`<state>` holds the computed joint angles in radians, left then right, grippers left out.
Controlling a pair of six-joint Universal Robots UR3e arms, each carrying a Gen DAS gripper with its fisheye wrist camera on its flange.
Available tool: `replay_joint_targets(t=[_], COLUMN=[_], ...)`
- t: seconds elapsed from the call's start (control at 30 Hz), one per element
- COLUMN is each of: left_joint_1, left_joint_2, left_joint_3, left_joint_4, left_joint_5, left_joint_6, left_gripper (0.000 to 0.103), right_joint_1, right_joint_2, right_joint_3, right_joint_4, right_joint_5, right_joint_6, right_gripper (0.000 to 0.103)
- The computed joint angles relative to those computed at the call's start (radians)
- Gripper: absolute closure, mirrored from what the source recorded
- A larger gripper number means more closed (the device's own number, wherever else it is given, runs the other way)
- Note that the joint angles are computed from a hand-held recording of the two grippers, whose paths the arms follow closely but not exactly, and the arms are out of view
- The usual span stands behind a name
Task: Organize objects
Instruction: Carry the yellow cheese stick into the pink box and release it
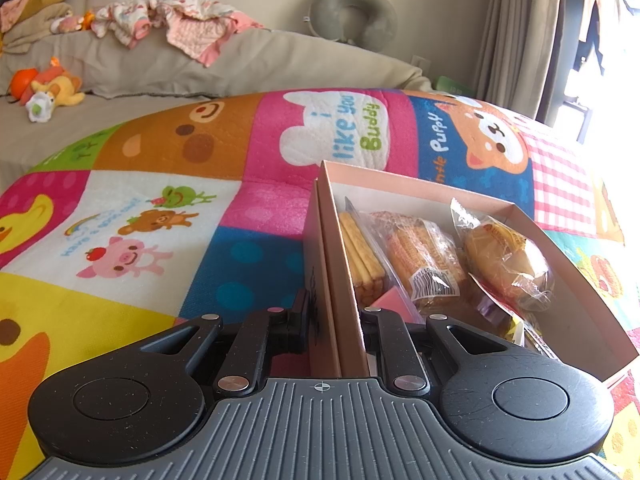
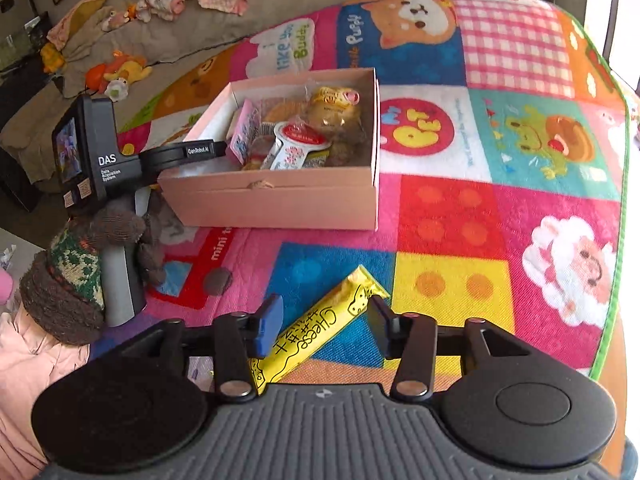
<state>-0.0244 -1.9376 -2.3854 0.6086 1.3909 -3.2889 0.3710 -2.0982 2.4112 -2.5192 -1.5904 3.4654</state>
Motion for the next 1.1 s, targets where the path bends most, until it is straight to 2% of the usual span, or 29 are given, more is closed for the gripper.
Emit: replay_joint_targets(t=[0.07, 0.13, 0.17, 0.27, 0.37, 0.43, 0.5, 0.57, 0.77, 0.9, 0.97, 1.1], left_joint_1=[-0.001, 0.000, -0.001, -0.001, 0.000, -0.001, 0.000, -0.001, -0.001, -0.001, -0.001, -0.001], left_joint_2=[-0.001, 0.000, -0.002, 0.000, 0.000, 0.000, 0.000, 0.000, -0.001, -0.001, -0.001, -0.001], left_joint_3=[0.001, 0.000, 0.001, 0.001, 0.001, 0.001, 0.001, 0.001, 0.001, 0.002, 0.002, 0.002], left_joint_4=[0.000, 0.001, 0.000, -0.001, -0.002, -0.002, -0.001, -0.001, 0.000, -0.001, -0.001, -0.001], left_joint_5=[0.001, 0.000, 0.002, 0.001, 0.000, 0.001, 0.000, 0.001, 0.001, 0.001, 0.001, 0.001], left_joint_6=[0.000, 0.000, 0.000, 0.000, 0.000, 0.000, 0.000, 0.000, 0.000, 0.000, 0.000, 0.000], left_gripper=[0.086, 0.086, 0.086, 0.086, 0.086, 0.086, 0.086, 0.086, 0.086, 0.086, 0.086, 0.086], right_joint_1=[-0.048, -0.039, 0.018, 0.155, 0.264, 0.298, 0.297, 0.287, 0.272, 0.215, 0.160, 0.031], right_joint_2=[0.029, 0.117, 0.174, 0.339, 0.452, 0.467, 0.439, 0.401, 0.285, 0.154, 0.057, -0.161], right_joint_3=[0.028, 0.042, 0.039, -0.039, -0.119, -0.132, -0.115, -0.095, -0.064, -0.021, 0.000, -0.003], right_joint_4=[-0.011, -0.089, -0.171, -0.267, -0.275, -0.268, -0.261, -0.237, -0.109, -0.003, 0.065, 0.223], right_joint_5=[0.072, 0.082, 0.029, -0.070, -0.183, -0.225, -0.224, -0.223, -0.262, -0.245, -0.201, -0.037], right_joint_6=[0.020, 0.056, 0.078, 0.071, 0.036, 0.020, 0.006, 0.011, 0.025, 0.048, 0.054, 0.015], right_gripper=[0.053, 0.050, 0.047, 0.048, 0.048, 0.056, 0.073, 0.079, 0.082, 0.082, 0.082, 0.082])
